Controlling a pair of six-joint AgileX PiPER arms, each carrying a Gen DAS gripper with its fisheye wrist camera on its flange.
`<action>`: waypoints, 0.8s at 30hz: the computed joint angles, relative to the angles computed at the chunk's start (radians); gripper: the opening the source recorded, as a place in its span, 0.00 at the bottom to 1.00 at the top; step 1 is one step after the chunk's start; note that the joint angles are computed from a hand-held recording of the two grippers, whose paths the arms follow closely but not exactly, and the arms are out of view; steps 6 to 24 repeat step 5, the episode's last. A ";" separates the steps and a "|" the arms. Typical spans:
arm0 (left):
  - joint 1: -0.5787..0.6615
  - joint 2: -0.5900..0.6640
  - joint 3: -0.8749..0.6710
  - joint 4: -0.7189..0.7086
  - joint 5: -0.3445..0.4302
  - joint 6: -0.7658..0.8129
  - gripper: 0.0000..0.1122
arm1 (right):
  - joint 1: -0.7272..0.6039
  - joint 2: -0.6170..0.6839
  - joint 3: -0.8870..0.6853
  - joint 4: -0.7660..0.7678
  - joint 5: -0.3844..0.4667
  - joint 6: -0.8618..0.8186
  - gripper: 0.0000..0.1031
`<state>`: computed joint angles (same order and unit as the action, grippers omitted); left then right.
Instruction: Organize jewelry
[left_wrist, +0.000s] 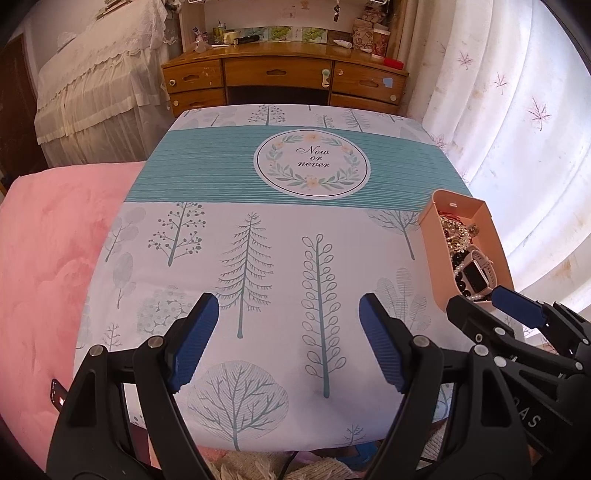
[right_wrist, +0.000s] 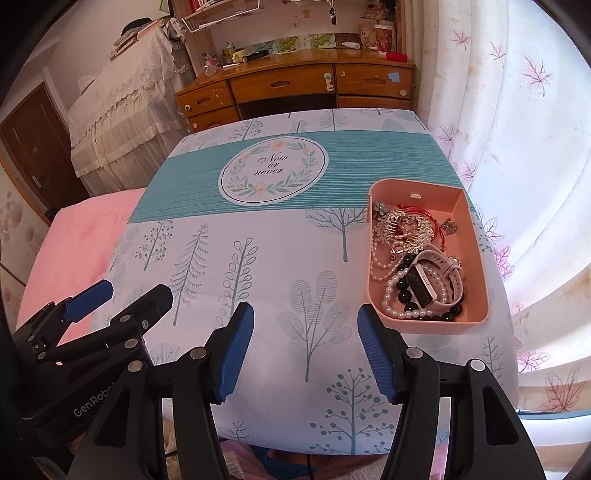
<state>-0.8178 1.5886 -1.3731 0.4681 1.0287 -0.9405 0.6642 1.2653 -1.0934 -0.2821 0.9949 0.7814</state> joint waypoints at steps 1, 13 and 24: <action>0.011 -0.003 0.008 -0.004 -0.006 0.007 0.68 | 0.004 0.013 -0.009 -0.002 0.002 0.000 0.58; 0.059 -0.018 0.049 -0.028 -0.036 0.033 0.68 | 0.032 0.079 -0.049 -0.010 0.006 0.013 0.58; 0.059 -0.018 0.049 -0.028 -0.036 0.033 0.68 | 0.032 0.079 -0.049 -0.010 0.006 0.013 0.58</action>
